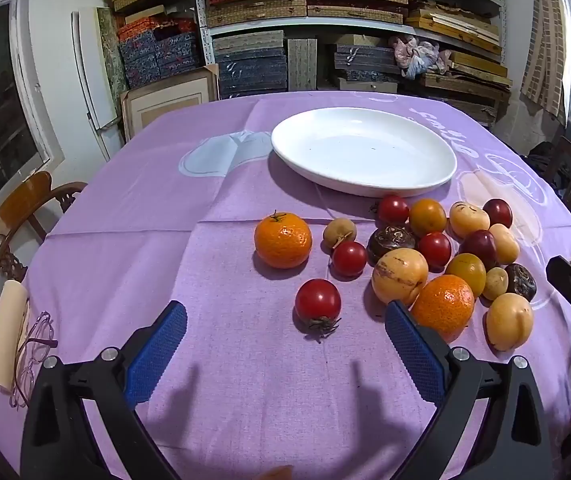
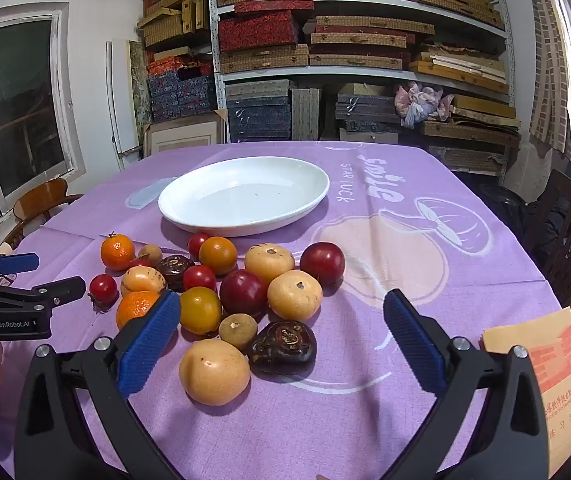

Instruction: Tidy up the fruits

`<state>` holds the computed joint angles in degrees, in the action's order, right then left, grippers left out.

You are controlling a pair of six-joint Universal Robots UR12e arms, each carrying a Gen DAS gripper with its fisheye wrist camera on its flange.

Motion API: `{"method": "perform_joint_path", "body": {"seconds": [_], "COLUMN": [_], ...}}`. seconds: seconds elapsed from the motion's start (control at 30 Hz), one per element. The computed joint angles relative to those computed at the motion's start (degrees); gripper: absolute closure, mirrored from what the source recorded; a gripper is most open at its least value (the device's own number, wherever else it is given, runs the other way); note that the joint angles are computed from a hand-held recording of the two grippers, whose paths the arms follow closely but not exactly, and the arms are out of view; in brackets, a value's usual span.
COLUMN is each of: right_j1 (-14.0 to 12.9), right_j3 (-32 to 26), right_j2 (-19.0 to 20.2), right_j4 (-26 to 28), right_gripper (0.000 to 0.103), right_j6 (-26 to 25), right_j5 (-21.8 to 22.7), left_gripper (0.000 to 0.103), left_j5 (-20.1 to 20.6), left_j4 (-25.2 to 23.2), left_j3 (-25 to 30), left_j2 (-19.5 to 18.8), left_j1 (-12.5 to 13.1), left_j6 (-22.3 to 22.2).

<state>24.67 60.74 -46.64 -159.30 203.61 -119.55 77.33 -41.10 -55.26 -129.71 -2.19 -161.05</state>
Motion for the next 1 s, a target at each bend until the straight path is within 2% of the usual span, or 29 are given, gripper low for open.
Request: {"method": "perform_joint_path", "body": {"seconds": [0.17,0.2,0.6,1.0], "right_j1": [0.01,0.01,0.02,0.05], "right_j3": [-0.03,-0.03,0.05,0.11], "right_j2": [-0.01,-0.01,-0.03,-0.09], "right_j4": [0.16,0.16,-0.05,-0.16], "right_gripper": [0.004,0.004,0.004,0.004], "right_j6": [-0.01,-0.01,-0.04,-0.08], "right_j5": [-0.04,-0.04,-0.08,-0.11], "left_gripper": [0.003,0.003,0.003,0.003], "left_j5": [-0.85,0.73,-0.24,0.58], "left_j4": [-0.36,0.31,-0.4,0.85], "left_j3": [0.1,0.06,0.6,-0.06], "left_j2": [0.02,-0.08,-0.28,-0.36], "left_j1": [0.19,-0.08,0.56,0.05], "left_j6": [0.66,0.13,0.97,0.39]}}
